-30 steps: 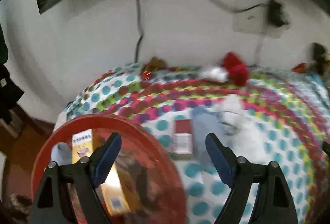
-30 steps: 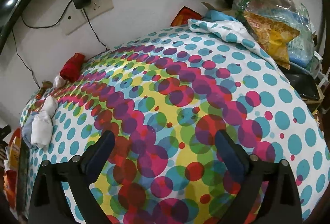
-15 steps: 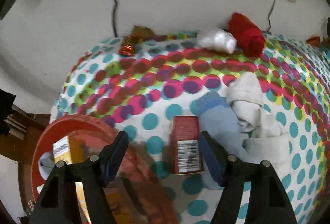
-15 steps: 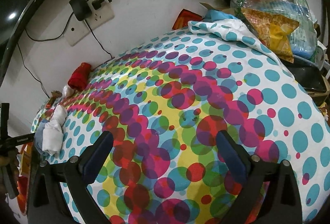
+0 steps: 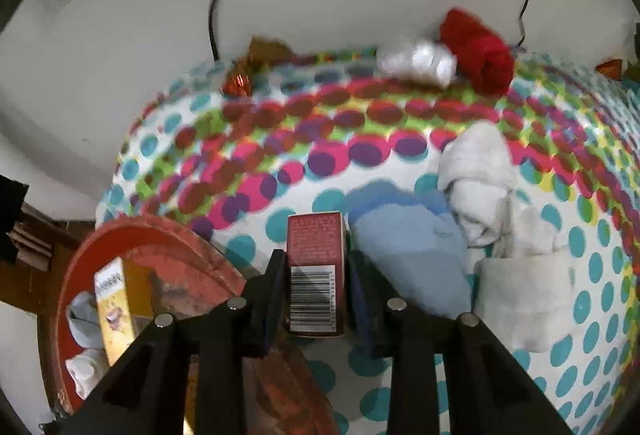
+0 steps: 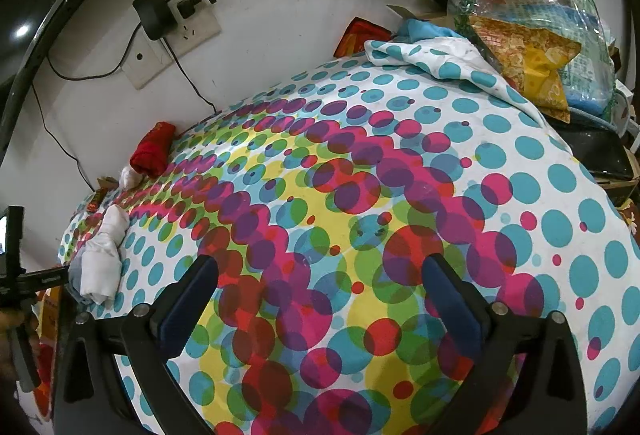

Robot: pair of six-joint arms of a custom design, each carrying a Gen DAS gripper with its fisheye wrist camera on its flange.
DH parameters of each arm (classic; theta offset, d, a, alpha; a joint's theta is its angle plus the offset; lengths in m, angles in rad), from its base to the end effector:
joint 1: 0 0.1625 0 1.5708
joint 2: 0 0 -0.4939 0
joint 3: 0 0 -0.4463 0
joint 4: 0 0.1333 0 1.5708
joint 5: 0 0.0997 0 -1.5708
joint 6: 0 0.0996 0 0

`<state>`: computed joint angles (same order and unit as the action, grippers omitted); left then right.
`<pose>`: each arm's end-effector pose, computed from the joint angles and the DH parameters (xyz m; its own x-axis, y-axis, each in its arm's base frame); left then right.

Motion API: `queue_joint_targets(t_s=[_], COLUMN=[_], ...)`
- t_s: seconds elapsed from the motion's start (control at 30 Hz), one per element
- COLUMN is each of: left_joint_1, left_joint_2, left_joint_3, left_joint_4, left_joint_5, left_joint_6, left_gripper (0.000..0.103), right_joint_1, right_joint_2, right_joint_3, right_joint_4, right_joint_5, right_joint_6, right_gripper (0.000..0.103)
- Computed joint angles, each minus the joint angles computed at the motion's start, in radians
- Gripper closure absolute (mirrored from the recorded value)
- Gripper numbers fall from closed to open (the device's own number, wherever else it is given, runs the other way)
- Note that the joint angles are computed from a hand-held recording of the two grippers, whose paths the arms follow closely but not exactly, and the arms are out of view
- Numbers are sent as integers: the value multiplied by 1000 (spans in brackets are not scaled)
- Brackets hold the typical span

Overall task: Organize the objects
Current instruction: 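Grasp the small red barcode box with the left tool, then carry the red box with the left tool over the tray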

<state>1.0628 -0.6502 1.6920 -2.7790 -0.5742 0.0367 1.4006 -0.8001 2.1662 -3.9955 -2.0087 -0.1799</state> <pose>-0.1634 -0.7395 0.0393 -0.5243 0.1742 -0.8335 0.4993 0.8558 -0.1351 -0.0055 -0.5696 0.1226 -0.8314 0.4229 0.3604 -0.0668 0.5678 -0.8204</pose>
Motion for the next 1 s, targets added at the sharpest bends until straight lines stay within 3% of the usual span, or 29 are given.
queue_joint_targets(t_s=[0.23, 0.53, 0.63, 0.83, 0.93, 1.0], left_joint_1=[-53, -117, -134, -156, -155, -147], left_joint_2=[-46, -139, -170, -164, -153, -163], left_joint_3=[35, 122, 174, 280, 309, 329], left_joint_4=[-172, -263, -323, -560, -616, -586], left_joint_5=[-11, -31, -1, 104, 133, 129], left_joint_6=[93, 116, 129, 235, 252, 205], left_gripper=[74, 74, 74, 74, 74, 74], right_joint_1=[-3, -9, -9, -5, 4, 8], right_joint_2=[-3, -3, -5, -4, 1, 3], right_joint_3=[0, -2, -1, -6, -16, -20], right_joint_4=[6, 11, 13, 25, 37, 43], right_joint_5=[0, 1, 1, -15, -47, -61], right_joint_6=[-7, -17, -19, -29, -42, -50], right_gripper=[1, 1, 1, 0, 0, 0])
